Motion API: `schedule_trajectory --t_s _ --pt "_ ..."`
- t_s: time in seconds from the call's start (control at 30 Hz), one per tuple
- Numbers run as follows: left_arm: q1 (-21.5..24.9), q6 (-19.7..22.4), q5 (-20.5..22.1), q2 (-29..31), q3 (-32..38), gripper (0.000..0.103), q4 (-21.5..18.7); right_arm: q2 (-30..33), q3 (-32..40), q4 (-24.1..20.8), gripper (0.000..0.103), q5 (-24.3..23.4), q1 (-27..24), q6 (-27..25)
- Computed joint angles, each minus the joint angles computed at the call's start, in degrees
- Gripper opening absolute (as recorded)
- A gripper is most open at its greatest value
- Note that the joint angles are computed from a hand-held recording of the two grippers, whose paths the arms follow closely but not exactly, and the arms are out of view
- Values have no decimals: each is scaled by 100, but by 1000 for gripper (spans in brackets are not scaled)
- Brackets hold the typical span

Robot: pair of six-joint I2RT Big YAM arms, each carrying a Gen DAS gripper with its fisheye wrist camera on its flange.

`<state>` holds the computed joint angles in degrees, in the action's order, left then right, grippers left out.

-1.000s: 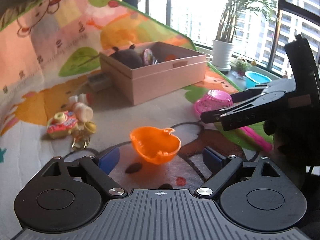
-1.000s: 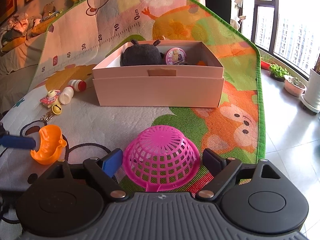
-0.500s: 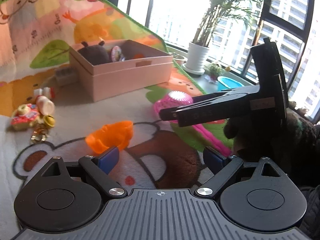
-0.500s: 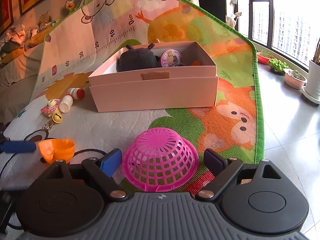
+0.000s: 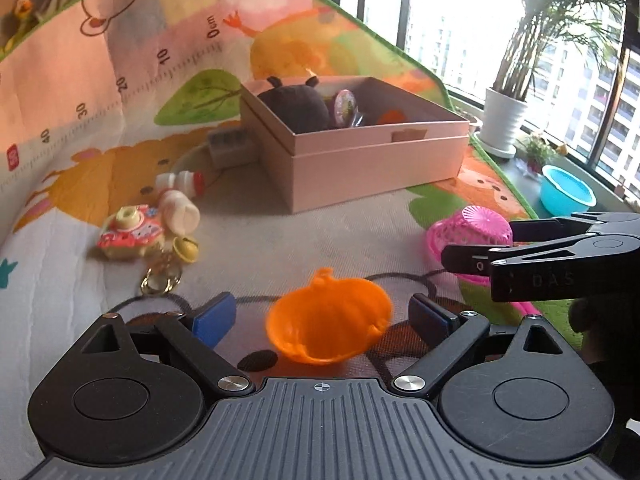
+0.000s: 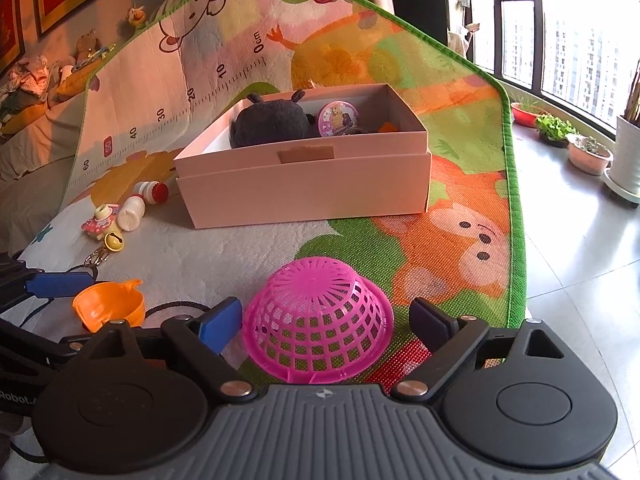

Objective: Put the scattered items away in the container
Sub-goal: 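Lift the orange cup with the left gripper while the right keeps holding the strainer, then open the left gripper over the box while the right releases the pink strainer into it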

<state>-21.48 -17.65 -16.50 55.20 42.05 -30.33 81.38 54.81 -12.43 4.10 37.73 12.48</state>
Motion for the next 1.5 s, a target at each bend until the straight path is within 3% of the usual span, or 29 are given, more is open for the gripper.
schedule_trajectory --t_s 0.27,0.37,0.5,0.63,0.8,1.17,1.33,1.5 --pt "-72 234 -176 39 -110 96 243 -19 -7 5 97 2 31 -117" --pt "-46 297 -204 72 -144 75 293 -13 6 -25 97 41 49 -140" --pt "6 294 -192 27 -179 64 343 69 133 -228 97 98 88 -269" --pt "1 354 -177 -128 -233 64 332 86 151 -264 84 299 154 -333" --pt "-1 280 -58 -435 -360 64 226 33 146 -373 84 450 266 -571" --pt "-158 470 -177 -830 -304 64 188 -716 -10 -485 84 132 122 -824" --pt "-131 974 -221 -498 92 64 434 -591 579 -391 84 -180 -233 -979" --pt "122 1659 -80 133 668 64 951 163 1768 -328 84 -305 -526 -1229"
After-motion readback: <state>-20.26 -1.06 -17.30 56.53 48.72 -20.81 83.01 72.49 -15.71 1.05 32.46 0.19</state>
